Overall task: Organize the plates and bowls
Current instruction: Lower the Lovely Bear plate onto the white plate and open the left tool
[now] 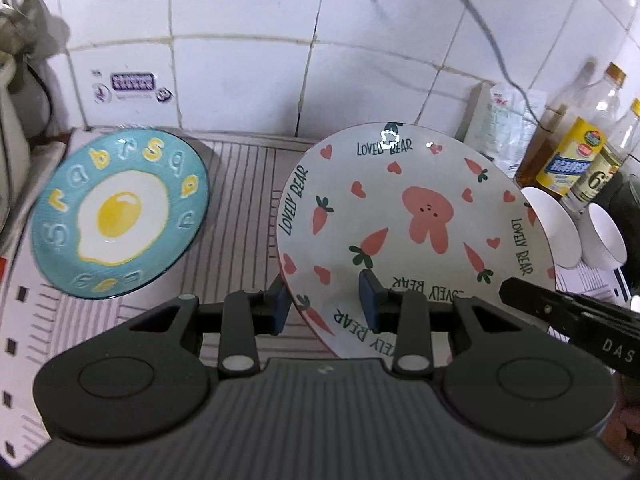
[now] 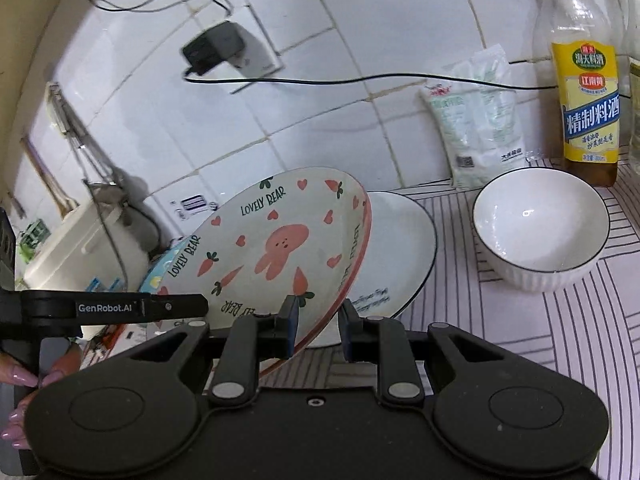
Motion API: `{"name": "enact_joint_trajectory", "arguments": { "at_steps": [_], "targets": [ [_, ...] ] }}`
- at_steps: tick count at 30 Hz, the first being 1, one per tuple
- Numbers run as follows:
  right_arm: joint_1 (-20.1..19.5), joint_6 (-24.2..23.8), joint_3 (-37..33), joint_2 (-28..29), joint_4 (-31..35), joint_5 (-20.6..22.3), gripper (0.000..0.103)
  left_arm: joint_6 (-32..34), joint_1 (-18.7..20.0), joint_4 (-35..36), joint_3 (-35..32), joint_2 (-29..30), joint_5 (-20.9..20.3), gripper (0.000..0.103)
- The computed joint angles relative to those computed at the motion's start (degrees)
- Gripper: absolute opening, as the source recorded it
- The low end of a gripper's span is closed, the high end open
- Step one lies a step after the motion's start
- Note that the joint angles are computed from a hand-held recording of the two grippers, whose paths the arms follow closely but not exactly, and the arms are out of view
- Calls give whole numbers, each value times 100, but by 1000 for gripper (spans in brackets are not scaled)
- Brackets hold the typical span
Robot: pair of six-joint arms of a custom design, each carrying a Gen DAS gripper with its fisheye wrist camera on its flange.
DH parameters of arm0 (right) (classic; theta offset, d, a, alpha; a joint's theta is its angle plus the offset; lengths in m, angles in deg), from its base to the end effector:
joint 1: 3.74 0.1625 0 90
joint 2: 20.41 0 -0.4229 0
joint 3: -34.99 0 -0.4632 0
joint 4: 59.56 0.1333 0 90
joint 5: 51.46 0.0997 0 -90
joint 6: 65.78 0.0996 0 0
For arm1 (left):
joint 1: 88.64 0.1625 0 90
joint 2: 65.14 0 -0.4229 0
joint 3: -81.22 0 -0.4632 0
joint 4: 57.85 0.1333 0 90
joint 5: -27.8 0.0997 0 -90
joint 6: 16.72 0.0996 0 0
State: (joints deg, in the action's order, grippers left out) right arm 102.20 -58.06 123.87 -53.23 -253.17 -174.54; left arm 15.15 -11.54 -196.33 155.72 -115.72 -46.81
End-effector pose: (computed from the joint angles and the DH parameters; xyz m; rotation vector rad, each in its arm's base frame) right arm 0.2799 -0.6926 0.0247 -0.1461 -2.5016 1.2226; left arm -0.0279 -0.8375 0.2555 0.9763 2.5836 -0.5312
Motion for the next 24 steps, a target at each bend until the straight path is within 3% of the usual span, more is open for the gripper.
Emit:
{"name": "enact_joint_trajectory", "arguments": {
  "at_steps": [8, 16, 24],
  "targets": [
    [-263, 180, -285, 123, 280, -14, 26, -314, -34, 693, -827, 668, 242, 34],
    [-335, 493, -485, 185, 793, -233, 26, -293, -144, 1037, -1149, 923, 610, 34],
    [-164, 972, -806, 188, 1859, -724, 27, -463, -188, 1433, -1488, 1118, 843, 34]
  ]
}}
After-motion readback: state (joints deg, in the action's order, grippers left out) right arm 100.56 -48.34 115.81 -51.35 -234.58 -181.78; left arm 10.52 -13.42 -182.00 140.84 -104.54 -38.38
